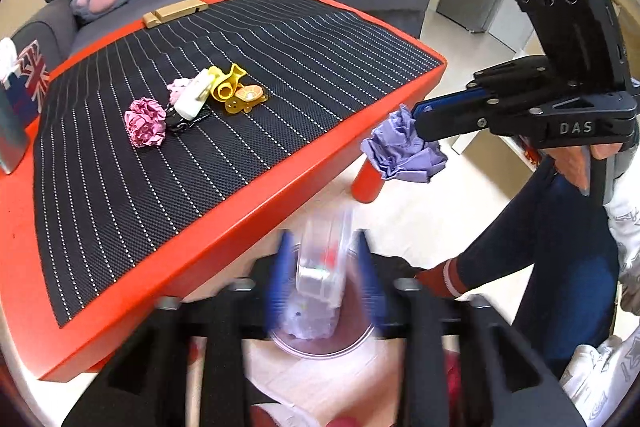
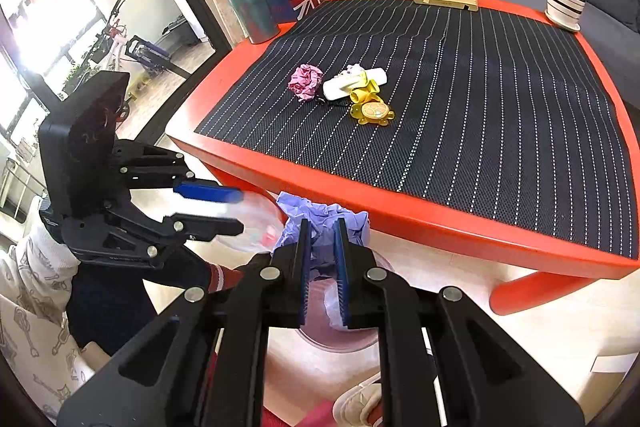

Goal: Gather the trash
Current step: 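Drop the container into the wastebasket with the left gripper while the right carries the purple paper over it, then open the right gripper to drop the purple paper into the wastebasket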

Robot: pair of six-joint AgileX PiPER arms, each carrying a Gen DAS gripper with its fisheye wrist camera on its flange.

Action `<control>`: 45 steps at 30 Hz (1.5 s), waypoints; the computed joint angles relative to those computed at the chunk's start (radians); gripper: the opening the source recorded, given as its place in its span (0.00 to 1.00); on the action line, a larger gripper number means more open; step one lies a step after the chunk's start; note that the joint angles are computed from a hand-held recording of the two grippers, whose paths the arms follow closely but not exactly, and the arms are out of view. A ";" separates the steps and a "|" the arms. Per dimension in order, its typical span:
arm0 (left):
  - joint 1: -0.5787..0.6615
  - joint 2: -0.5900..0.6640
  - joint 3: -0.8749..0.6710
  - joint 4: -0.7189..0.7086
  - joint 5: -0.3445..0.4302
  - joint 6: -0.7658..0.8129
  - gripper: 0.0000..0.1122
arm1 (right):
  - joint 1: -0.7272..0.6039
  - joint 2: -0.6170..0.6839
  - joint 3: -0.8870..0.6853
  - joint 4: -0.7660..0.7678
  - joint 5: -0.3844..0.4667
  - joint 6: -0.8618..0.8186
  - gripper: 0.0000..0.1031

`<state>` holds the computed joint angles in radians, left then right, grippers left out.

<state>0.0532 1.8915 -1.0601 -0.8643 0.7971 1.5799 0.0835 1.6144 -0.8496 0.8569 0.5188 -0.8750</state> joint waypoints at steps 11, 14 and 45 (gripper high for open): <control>0.008 0.006 -0.020 -0.047 -0.002 -0.007 0.84 | -0.007 -0.003 0.018 0.018 0.000 -0.031 0.10; 0.011 0.005 -0.022 -0.051 0.001 -0.007 0.85 | -0.006 -0.003 0.019 0.020 -0.002 -0.033 0.10; 0.125 0.006 -0.074 -0.111 0.120 -0.008 0.85 | 0.043 0.018 0.008 0.017 0.035 -0.072 0.11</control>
<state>0.1781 1.8974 -1.1337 -0.9750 0.9173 1.5722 0.1265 1.6326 -0.8419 0.8736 0.5537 -0.9469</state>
